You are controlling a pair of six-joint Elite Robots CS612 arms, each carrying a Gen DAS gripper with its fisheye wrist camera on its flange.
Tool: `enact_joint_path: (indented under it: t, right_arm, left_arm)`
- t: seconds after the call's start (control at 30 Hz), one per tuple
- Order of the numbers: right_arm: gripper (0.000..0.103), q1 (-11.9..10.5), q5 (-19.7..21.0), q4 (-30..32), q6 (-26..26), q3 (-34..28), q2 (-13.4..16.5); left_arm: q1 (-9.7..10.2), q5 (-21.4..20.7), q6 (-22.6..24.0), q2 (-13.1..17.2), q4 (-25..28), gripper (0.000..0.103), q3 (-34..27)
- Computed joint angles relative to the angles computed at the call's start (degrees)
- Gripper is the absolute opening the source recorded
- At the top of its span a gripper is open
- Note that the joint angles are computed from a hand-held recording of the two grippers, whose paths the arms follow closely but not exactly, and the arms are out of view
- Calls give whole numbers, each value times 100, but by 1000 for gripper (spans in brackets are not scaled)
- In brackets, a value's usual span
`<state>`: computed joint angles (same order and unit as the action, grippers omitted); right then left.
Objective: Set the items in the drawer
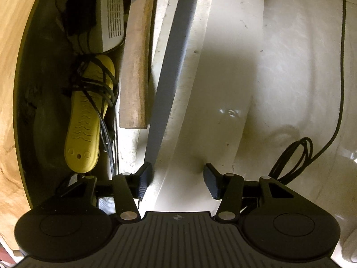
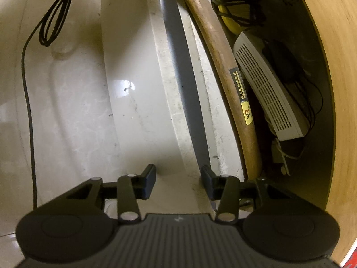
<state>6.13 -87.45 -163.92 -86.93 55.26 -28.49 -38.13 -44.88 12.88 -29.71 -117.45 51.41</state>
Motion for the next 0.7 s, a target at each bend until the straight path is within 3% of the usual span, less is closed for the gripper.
enact_joint_path:
  t: [0.7]
  right_arm:
    - [43, -38, 21, 267, -188, 267, -213]
  left_arm:
    - [-65, -394, 108, -322, -36, 44, 429]
